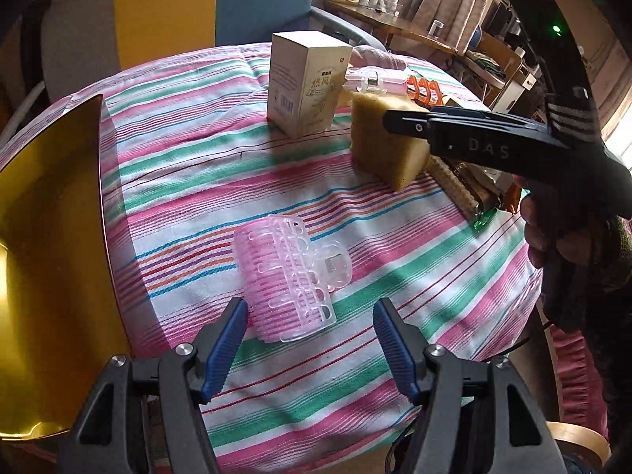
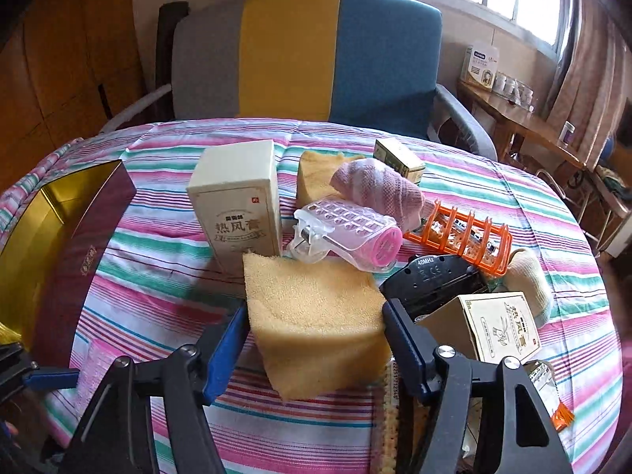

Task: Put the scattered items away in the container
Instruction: 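Grasp the pink hair roller with the left tool while the right tool grasps the yellow sponge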

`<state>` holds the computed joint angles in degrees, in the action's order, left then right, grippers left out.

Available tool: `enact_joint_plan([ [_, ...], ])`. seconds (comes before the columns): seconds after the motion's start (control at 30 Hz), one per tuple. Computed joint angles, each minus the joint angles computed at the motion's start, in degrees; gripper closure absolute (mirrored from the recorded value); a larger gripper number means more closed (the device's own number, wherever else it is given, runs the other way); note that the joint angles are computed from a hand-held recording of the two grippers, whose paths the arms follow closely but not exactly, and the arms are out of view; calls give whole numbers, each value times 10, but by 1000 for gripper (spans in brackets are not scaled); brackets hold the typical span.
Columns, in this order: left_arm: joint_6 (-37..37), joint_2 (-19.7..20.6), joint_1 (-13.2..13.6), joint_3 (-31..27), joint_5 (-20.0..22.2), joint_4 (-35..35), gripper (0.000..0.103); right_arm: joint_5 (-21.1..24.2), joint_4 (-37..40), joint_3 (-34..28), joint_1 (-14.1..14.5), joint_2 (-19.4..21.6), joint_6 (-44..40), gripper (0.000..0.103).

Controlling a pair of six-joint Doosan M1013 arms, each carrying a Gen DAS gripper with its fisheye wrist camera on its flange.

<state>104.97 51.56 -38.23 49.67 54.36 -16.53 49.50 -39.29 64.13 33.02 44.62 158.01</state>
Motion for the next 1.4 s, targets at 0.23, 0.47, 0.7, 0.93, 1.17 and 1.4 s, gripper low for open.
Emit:
enact_joint_plan([
  [0.23, 34, -10, 6, 29, -48, -28, 37, -45, -22, 68, 22, -39, 64, 37],
  [0.47, 39, -24, 13, 52, -68, -60, 36, -86, -39, 133, 42, -73, 154, 32],
  [0.7, -24, -21, 7, 42, -43, -20, 37, -115, -31, 163, 46, -92, 194, 31],
  [0.93, -22, -15, 5, 22, -32, -18, 36, -85, -44, 149, 49, -88, 159, 31],
  [1.17, -48, 22, 11, -44, 16, -29, 35, -72, -19, 127, 38, -73, 99, 25],
  [1.4, -79, 46, 1, -83, 31, 31, 35, -49, -29, 112, 35, -59, 98, 13],
])
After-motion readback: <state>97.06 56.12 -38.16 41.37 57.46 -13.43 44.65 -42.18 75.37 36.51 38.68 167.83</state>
